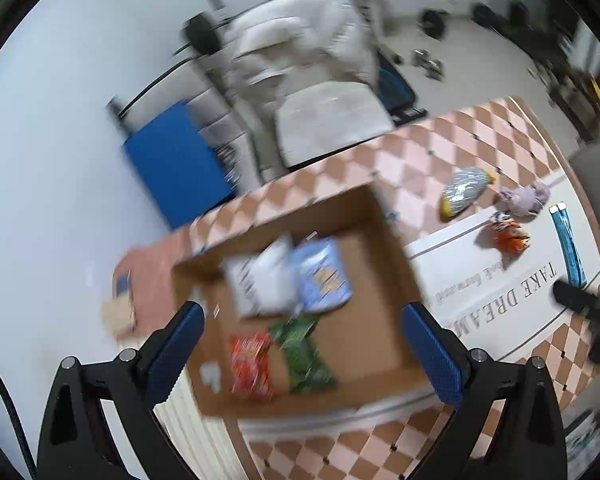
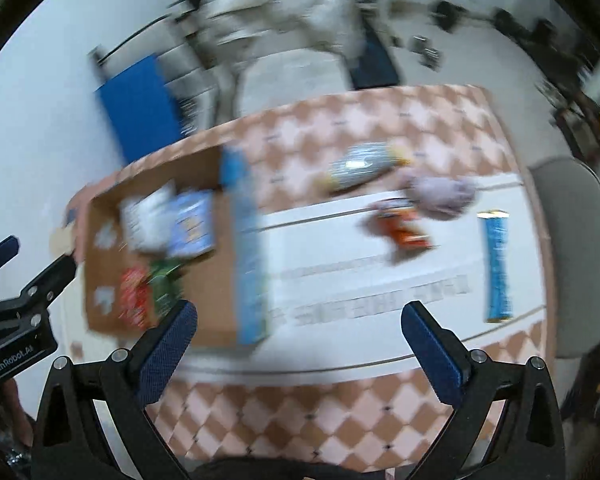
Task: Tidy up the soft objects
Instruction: 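Grasp the silver glitter pouch with left tool while right tool grasps the panda bag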
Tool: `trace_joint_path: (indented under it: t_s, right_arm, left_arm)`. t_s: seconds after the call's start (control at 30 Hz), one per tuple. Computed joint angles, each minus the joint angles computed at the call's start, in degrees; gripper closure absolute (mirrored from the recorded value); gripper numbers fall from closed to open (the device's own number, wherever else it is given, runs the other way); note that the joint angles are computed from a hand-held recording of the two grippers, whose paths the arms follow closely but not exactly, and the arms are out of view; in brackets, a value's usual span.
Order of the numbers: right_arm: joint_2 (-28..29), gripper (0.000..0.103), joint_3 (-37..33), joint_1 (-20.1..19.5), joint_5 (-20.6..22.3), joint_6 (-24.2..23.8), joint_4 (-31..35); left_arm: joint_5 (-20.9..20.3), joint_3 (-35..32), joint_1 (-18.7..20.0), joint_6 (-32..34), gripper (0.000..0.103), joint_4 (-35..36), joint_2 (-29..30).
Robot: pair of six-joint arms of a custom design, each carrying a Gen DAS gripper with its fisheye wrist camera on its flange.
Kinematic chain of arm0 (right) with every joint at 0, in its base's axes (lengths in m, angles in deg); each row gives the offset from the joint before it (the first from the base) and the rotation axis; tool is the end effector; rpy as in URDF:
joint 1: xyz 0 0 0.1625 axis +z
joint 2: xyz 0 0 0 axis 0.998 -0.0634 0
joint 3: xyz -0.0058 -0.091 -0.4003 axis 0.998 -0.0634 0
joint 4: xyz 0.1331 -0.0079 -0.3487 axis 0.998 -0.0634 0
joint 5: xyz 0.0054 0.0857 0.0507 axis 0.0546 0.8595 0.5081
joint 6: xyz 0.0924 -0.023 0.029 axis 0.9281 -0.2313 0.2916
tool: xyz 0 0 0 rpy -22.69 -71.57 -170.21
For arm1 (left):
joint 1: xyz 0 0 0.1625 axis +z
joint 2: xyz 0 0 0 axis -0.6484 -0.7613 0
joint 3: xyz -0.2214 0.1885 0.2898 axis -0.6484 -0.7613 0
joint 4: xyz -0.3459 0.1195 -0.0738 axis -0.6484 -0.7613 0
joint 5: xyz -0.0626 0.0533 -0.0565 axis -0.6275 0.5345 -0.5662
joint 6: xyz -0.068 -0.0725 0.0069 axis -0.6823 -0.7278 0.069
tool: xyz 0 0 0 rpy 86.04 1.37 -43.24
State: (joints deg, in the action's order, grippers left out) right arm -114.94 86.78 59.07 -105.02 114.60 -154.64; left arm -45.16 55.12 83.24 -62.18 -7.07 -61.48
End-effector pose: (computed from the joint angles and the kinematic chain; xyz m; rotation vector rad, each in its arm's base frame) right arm 0.4871 -0.2427 -0.0125 -0.5441 -2.3994 0.5532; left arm -0.0785 -0.3581 0.4247 0.9193 2.0230 -0.1109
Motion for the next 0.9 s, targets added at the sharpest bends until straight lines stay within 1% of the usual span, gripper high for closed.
trace_joint_path:
  t_s: [0.07,0.1,0.13,0.17,0.2,0.23,0.27,0.33,0.37,0.4,0.43,0.47,0.5,0.63,0.7,0.73,0.77,0.8,0.83,0.9]
  right_arm:
    - [-5.03,0.000,7.58,-2.31,0.00,2.54,-3.41]
    - [-7.63,0.000,12.22,-3.82,0.01,2.56,-7.32]
    - [-9.26,0.000,15.40,-5.22,0.22,1.96,-10.47]
    - [-11.09,0.000,19.54,-7.52,1.05,0.06,-15.02]
    - [-11.83,0.002,21.73,-9.07,1.45,-1.73,-18.11]
    - [-12.54,0.003,24.61,-11.25,2.35,-3.98,-22.34]
    - [-12.88,0.007,26.75,-13.02,3.28,-5.64,-25.62]
    - [-12.24,0.016,29.80,-17.13,5.32,-10.56,-32.17]
    - [-11.51,0.023,30.72,-19.21,6.25,-13.03,-34.38]
    - [-10.45,0.024,31.45,-21.19,7.36,-15.91,-36.80]
    - [-8.93,0.024,32.43,-23.56,8.81,-19.89,-40.93]
    - [-7.99,0.024,32.85,-24.59,9.65,-21.95,-42.96]
    - [-6.32,0.024,32.93,-26.91,10.94,-26.03,-45.12]
    - [-1.90,0.024,32.18,-31.99,14.37,-35.44,-48.80]
    - [0.08,0.025,32.44,-34.18,16.68,-38.45,-51.62]
    - [1.08,0.031,32.68,-35.02,17.42,-39.61,-53.33]
    - [1.84,0.050,32.79,-35.70,17.44,-40.02,-53.93]
    - [2.34,0.056,33.17,-36.01,17.51,-39.93,-55.28]
    - [2.73,0.059,34.31,-36.06,17.73,-39.22,-58.63]
    - [2.51,0.068,35.41,-35.42,17.26,-37.58,-60.54]
  left_arm:
    - [-1.10,2.95,-0.37,4.02,0.002,-6.37,4.22]
    - [-1.07,4.75,-0.71,6.49,0.002,-9.93,6.57]
    - [-1.58,5.92,-0.87,8.34,0.002,-12.49,8.56]
    - [-2.89,7.07,-0.46,11.75,0.002,-16.53,11.03]
    - [-3.34,7.75,-0.24,13.06,0.004,-18.57,13.54]
    - [-2.83,8.38,-0.24,13.75,0.011,-20.11,15.96]
    - [-2.52,9.23,-0.20,14.97,0.015,-22.18,18.29]
    - [-3.28,9.26,0.63,15.80,0.022,-23.72,23.19]
    - [-3.24,9.27,1.05,15.60,0.025,-24.26,24.78]
    - [-3.53,8.95,1.79,15.40,0.028,-24.48,26.89]
    - [-3.90,8.62,2.43,15.12,0.028,-24.40,28.38]
    - [-4.17,8.30,3.20,14.62,0.028,-24.66,30.07]
    - [-4.19,8.06,3.89,14.41,0.028,-25.03,31.27]
    - [-3.96,7.07,6.37,14.63,0.028,-25.51,34.73]
    - [-3.72,6.45,7.33,14.70,0.028,-25.81,36.25]
    - [-3.58,6.13,7.74,14.68,0.028,-25.90,36.97]
    - [-3.73,5.88,7.97,14.70,0.028,-25.96,37.51]
    - [-3.90,5.51,8.23,14.91,0.028,-26.06,38.08]
    - [-4.06,5.20,8.40,15.08,0.028,-26.41,38.75]
    - [-5.02,4.84,8.51,15.98,0.028,-27.28,39.68]
